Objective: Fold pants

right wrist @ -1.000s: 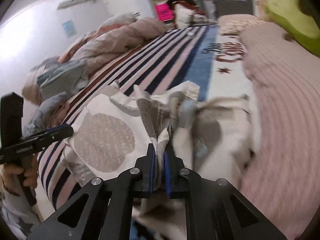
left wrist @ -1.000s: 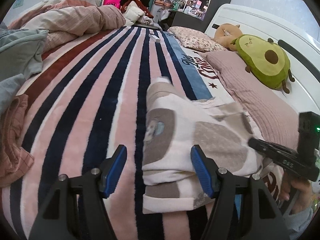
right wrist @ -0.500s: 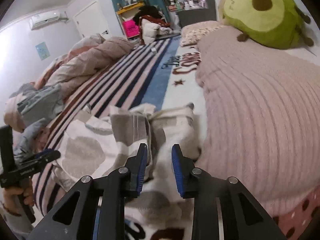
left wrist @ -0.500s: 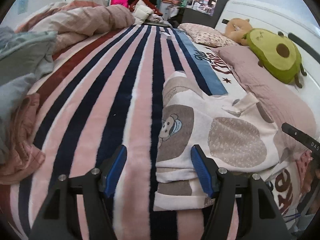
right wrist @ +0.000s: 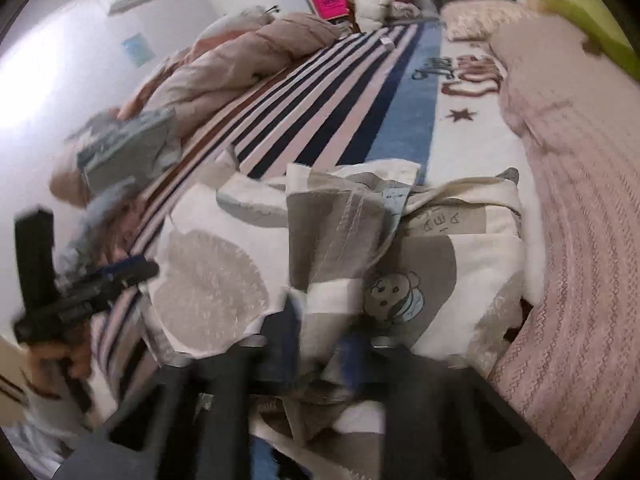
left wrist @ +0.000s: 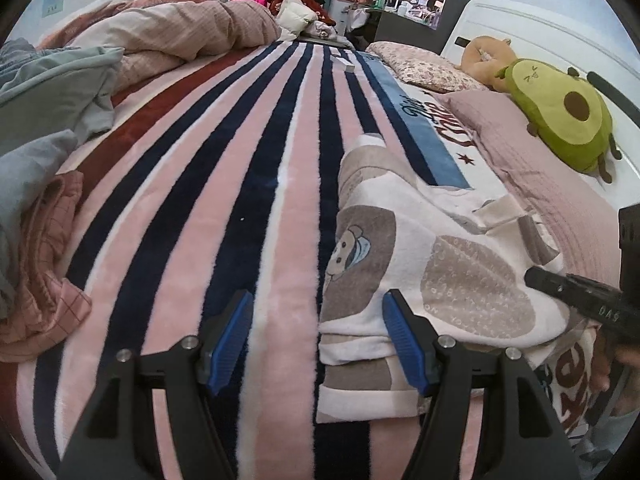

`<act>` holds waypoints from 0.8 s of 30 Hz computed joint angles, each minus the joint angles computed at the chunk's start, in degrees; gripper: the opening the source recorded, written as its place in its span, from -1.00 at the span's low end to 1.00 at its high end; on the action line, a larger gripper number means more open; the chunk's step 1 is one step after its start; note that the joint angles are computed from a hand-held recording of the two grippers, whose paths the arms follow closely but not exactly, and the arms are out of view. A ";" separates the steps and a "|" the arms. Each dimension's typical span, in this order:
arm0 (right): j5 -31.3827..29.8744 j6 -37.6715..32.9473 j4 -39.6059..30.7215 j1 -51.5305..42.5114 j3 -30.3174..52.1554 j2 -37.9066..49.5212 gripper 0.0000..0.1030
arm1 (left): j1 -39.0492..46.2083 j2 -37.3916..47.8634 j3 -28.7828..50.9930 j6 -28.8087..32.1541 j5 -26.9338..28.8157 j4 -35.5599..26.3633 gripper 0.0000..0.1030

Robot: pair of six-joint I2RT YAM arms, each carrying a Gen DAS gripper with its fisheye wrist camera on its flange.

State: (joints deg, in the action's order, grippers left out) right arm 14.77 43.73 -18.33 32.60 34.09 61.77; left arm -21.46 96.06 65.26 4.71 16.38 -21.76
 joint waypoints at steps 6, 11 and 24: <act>11.81 6.26 -6.71 6.83 -0.82 -11.87 -0.87 | -0.29 -2.34 -0.62 1.21 3.43 -0.08 0.23; 13.61 11.17 -16.43 6.75 1.39 -8.33 -0.72 | -2.49 -1.36 -0.23 1.07 2.95 -0.96 0.24; 18.68 11.26 -23.89 5.10 3.09 -12.95 -0.20 | -0.88 -1.79 1.58 0.23 6.34 -2.31 0.31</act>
State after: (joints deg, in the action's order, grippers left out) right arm 33.45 54.98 -42.22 37.70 37.18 48.82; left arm -22.35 94.26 66.84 4.95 22.72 -24.07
